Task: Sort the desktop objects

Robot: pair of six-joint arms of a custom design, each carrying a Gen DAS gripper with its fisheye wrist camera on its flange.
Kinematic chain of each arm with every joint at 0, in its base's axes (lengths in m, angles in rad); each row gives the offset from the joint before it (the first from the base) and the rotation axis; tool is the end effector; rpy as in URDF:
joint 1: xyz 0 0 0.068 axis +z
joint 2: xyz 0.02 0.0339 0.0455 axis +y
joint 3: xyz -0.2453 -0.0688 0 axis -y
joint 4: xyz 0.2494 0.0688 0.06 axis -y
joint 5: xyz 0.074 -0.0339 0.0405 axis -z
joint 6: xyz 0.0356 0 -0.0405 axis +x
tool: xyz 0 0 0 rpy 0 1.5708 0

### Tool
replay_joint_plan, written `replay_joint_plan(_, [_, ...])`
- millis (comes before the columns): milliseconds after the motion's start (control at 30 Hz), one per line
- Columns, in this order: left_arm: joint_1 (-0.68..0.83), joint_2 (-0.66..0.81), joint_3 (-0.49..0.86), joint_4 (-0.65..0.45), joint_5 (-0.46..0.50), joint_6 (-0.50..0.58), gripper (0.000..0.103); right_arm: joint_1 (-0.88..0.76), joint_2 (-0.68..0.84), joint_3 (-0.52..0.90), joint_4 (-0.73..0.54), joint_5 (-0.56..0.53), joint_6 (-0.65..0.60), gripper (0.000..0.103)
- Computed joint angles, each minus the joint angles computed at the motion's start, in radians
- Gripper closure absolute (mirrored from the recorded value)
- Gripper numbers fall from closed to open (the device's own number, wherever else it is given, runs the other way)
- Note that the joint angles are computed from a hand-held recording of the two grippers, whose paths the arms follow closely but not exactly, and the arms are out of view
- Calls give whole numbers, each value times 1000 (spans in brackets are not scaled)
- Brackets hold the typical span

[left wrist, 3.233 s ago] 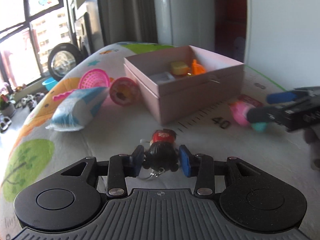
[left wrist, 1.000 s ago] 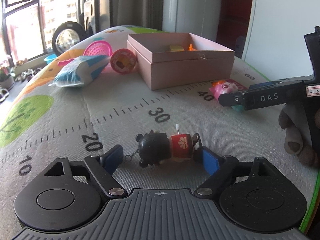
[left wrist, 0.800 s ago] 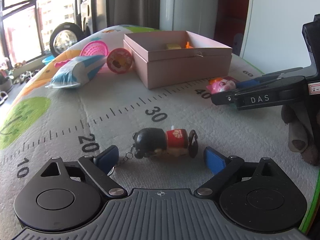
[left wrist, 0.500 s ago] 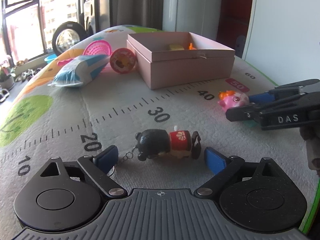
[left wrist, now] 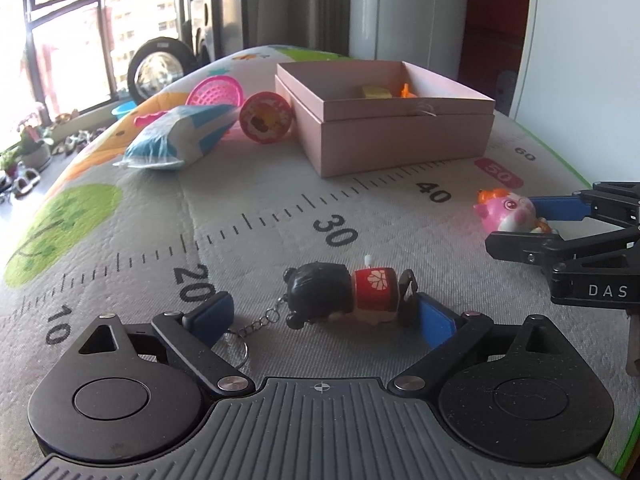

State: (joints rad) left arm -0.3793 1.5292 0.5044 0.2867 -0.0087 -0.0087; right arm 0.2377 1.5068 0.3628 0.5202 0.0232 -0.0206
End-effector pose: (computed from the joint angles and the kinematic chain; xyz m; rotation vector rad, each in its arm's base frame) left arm 0.2525 -0.1003 0.1029 0.4224 2.2774 -0.1876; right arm 0.2443 0.0583 0.0921 -0.2699 2.1794 0.0966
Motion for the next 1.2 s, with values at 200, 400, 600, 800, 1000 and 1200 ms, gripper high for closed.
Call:
replay_joint_plan(200, [7, -6, 1, -4, -44, -6, 4, 27, -1, -9, 13, 35, -9, 27])
replay_joint_plan(400, [12, -104, -36, -38, 36, 8, 4, 14, 4, -2, 8, 26, 7, 26])
replay_joint_plan(600, [-30, -11, 33, -34, -32, 0, 20, 5, 1, 12, -22, 7, 9, 26])
replay_joint_plan(800, [-25, 7, 55, -53, -38, 1, 30, 0, 16, 107, -178, -11, 19, 54])
replay_joint_plan(1000, [-40, -120, 2, -74, -38, 24, 31, -27, -103, 110, -321, -60, -31, 56])
replay_joint_plan(1200, [-45, -231, 113, -41, -8, 132, 31, -201, -369, 275, -573, -255, -46, 56])
